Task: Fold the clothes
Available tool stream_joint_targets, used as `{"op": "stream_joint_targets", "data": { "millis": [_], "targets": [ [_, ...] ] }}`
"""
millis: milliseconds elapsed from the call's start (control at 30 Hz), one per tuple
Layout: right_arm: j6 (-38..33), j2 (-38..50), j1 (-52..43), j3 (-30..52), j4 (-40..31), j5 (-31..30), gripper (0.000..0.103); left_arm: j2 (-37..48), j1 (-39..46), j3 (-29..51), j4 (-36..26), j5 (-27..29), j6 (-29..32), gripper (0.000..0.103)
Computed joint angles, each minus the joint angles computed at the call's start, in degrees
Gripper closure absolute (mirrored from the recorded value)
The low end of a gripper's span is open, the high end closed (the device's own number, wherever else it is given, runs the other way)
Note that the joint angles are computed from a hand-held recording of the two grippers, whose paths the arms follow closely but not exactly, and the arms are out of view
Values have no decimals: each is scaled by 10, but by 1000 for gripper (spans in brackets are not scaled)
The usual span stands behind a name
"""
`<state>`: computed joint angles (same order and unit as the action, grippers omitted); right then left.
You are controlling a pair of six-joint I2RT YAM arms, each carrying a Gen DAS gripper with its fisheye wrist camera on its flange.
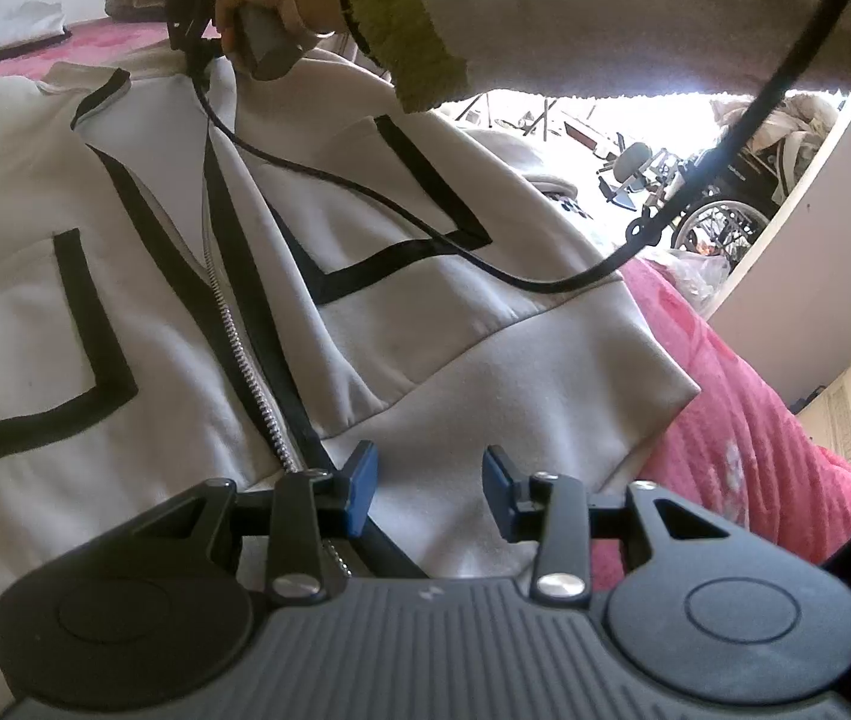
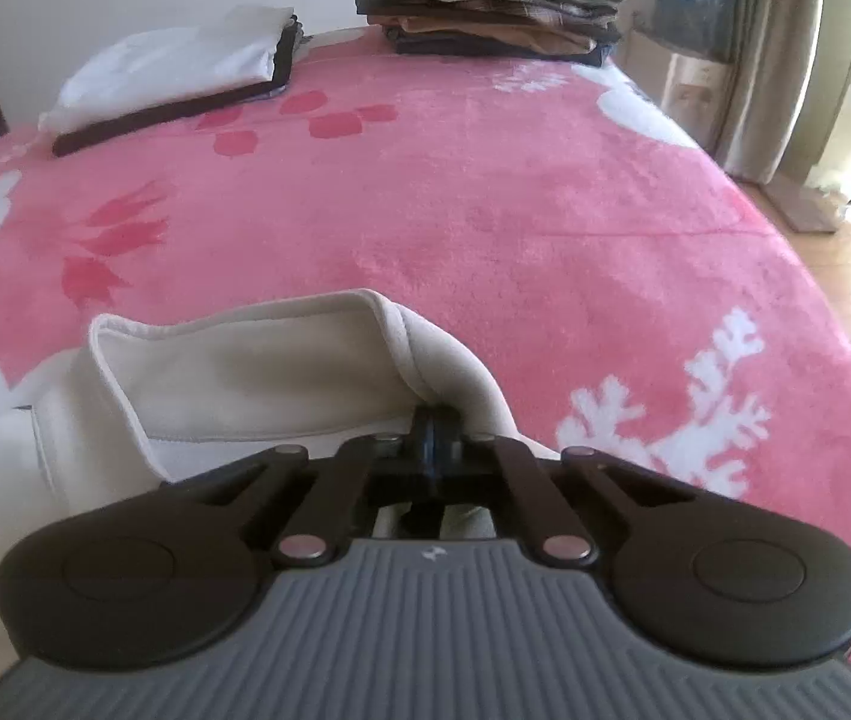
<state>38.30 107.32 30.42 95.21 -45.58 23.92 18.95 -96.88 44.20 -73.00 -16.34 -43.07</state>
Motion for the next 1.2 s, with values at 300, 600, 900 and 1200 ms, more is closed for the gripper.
{"op": "stream_joint_targets", "data": {
  "millis": [300,600,900,1200],
  "targets": [
    [-4,-103,-49,-70,52,-149,103,13,-92,4,-17,-64,-72,63],
    [-254,-209,20,-145,1,-223,94,27,-156,9,-34,-110,-127,63],
    [-222,-292,22,-259,-8,-206,92,38,-189,12,-48,-133,-151,63],
    [-139,-237,32,-193,-48,-245,46,58,-259,17,-76,-178,-215,63]
  ]
}}
